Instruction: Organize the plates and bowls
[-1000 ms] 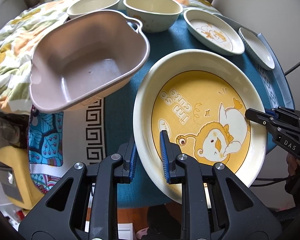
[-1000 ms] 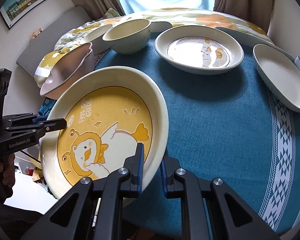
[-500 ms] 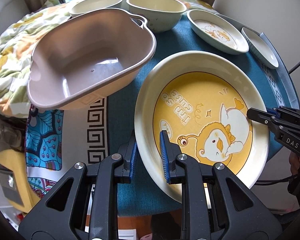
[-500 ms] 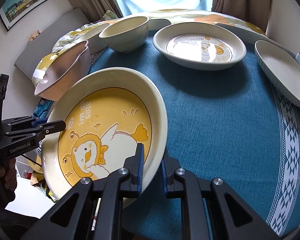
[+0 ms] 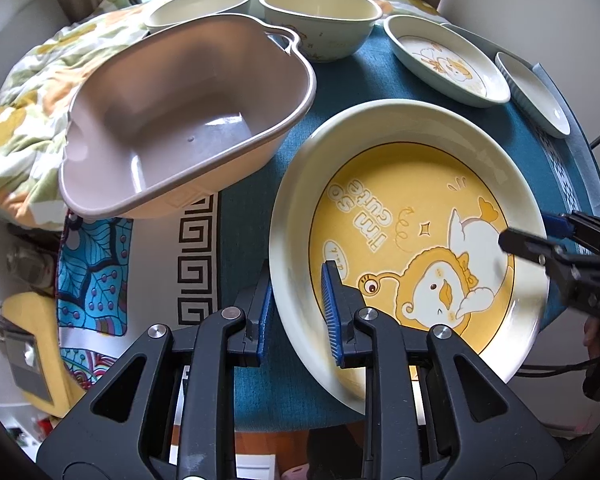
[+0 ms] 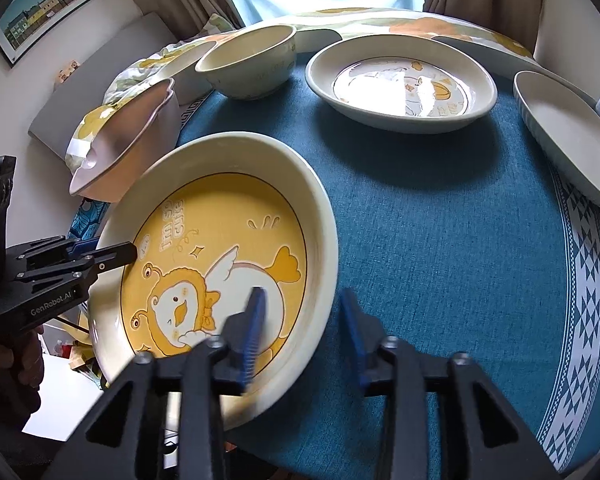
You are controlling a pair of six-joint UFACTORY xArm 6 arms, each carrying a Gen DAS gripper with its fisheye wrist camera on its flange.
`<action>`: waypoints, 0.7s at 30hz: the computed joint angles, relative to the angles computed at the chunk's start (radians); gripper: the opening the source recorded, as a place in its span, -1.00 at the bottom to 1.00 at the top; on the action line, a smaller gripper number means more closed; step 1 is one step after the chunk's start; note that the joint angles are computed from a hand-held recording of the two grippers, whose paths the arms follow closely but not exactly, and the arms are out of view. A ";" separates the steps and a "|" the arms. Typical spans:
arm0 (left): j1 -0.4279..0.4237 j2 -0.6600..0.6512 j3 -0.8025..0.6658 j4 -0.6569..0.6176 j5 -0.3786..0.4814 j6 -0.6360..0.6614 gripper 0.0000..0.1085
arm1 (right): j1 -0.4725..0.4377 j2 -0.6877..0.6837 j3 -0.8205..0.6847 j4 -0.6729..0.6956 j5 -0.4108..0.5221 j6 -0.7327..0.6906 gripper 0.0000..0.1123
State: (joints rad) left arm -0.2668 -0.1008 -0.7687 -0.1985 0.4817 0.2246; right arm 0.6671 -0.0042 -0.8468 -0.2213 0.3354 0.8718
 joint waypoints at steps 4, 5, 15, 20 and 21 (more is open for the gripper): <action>-0.001 0.000 0.000 0.014 -0.001 -0.008 -0.62 | 0.000 -0.004 0.005 -0.006 -0.005 0.016 0.21; -0.002 0.001 -0.001 0.012 0.002 -0.007 -0.59 | -0.001 -0.008 0.009 -0.020 -0.006 0.026 0.21; -0.042 -0.057 0.032 0.147 -0.007 -0.163 0.47 | -0.015 -0.076 0.059 -0.062 -0.023 0.052 0.21; -0.081 -0.150 0.033 0.217 0.037 -0.250 0.47 | -0.029 -0.196 0.109 -0.082 0.014 0.062 0.21; -0.094 -0.170 0.028 0.231 0.044 -0.267 0.47 | -0.034 -0.229 0.122 -0.093 0.027 0.071 0.21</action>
